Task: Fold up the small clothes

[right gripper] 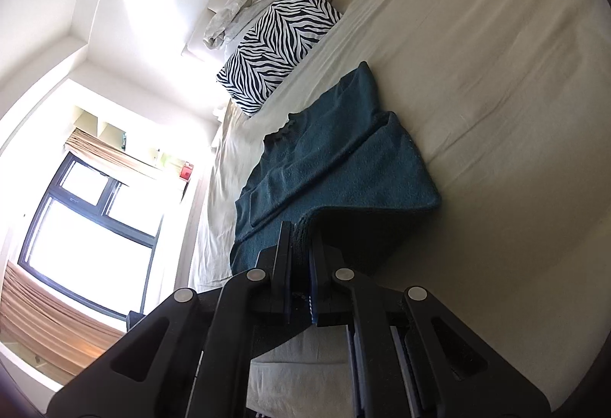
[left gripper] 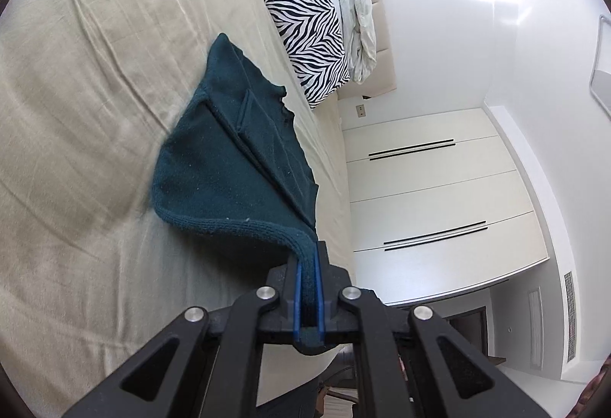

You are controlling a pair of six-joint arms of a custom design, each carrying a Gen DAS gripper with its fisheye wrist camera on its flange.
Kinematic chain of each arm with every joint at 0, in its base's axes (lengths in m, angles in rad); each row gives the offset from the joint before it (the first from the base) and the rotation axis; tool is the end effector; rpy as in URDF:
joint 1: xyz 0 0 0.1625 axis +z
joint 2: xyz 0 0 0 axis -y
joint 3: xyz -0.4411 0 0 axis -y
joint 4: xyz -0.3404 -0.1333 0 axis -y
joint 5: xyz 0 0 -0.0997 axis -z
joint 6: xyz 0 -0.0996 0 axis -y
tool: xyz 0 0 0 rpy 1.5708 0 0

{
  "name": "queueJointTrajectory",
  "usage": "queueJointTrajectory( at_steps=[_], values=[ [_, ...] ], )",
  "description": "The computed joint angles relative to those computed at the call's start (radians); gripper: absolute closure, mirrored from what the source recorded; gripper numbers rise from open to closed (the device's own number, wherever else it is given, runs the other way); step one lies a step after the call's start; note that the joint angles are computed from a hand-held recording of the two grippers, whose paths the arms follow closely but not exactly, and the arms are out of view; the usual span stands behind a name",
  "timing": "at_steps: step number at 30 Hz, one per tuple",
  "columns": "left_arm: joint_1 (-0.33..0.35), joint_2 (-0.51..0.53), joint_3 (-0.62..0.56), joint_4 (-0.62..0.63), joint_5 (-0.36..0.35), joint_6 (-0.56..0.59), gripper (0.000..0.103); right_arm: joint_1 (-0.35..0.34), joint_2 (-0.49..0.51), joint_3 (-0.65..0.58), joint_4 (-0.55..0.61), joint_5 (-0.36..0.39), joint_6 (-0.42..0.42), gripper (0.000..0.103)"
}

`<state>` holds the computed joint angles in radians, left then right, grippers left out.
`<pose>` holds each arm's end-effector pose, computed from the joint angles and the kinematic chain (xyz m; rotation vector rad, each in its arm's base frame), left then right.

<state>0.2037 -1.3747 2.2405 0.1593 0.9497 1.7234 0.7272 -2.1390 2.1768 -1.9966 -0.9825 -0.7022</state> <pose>-0.2192 -0.2406 0.2149 0.2955 -2.5559 0.9365 -0.0438 -0.2914 0.4824 0.0318 2.8223 -0.9922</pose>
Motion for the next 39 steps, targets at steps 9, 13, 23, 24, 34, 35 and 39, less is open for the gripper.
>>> queueJointTrajectory(
  at_steps=[9, 13, 23, 24, 34, 35, 39],
  values=[
    [0.232, 0.014, -0.1, -0.109, 0.087, 0.211, 0.097, 0.272, 0.263, -0.056, -0.438, -0.121, 0.311, 0.097],
    [0.346, 0.041, -0.173, -0.119, 0.156, 0.299, 0.097, 0.358, 0.384, -0.103, -0.576, -0.196, 0.392, 0.097],
    [0.598, 0.181, -0.392, -0.084, 0.306, 0.44, 0.097, 0.467, 0.692, -0.286, -0.764, -0.359, 0.533, 0.097],
    [0.615, 0.196, -0.412, -0.083, 0.314, 0.454, 0.097, 0.476, 0.719, -0.308, -0.773, -0.376, 0.543, 0.097],
    [0.764, 0.338, -0.57, 0.002, 0.338, 0.483, 0.074, 0.536, 0.968, -0.526, -0.766, -0.528, 0.654, 0.095],
    [0.775, 0.344, -0.571, 0.005, 0.342, 0.473, 0.062, 0.534, 0.987, -0.542, -0.76, -0.539, 0.666, 0.091],
    [0.778, 0.335, -0.544, -0.009, 0.336, 0.481, 0.037, 0.531, 1.024, -0.547, -0.838, -0.569, 0.659, 0.054]
  ],
)
